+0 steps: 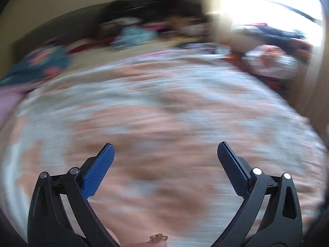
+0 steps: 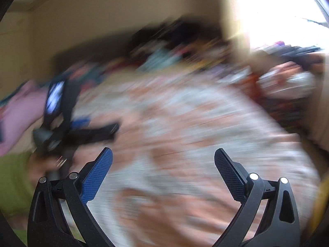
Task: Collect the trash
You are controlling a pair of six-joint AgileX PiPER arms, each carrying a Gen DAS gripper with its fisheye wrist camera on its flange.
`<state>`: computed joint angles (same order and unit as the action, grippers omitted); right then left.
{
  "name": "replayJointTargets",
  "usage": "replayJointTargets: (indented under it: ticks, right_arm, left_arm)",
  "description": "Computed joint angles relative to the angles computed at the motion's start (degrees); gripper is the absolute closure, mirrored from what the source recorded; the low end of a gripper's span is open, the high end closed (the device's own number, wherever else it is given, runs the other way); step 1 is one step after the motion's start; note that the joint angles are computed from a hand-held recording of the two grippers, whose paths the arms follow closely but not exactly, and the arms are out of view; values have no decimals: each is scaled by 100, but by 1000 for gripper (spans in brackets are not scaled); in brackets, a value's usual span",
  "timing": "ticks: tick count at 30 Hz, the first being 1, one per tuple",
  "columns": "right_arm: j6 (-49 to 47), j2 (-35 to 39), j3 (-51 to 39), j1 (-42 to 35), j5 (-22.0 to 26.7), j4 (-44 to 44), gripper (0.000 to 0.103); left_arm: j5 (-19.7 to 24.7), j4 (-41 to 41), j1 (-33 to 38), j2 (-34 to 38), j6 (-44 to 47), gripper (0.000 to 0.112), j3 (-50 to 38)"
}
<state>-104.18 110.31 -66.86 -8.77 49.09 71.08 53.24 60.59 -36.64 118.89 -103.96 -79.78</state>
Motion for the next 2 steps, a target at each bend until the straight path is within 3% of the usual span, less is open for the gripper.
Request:
replayJointTargets:
  ticks: [2]
  right_arm:
    - [936, 537, -526, 1051, -330, -812, 7]
  left_arm:
    - [98, -67, 459, -161, -206, 20, 683]
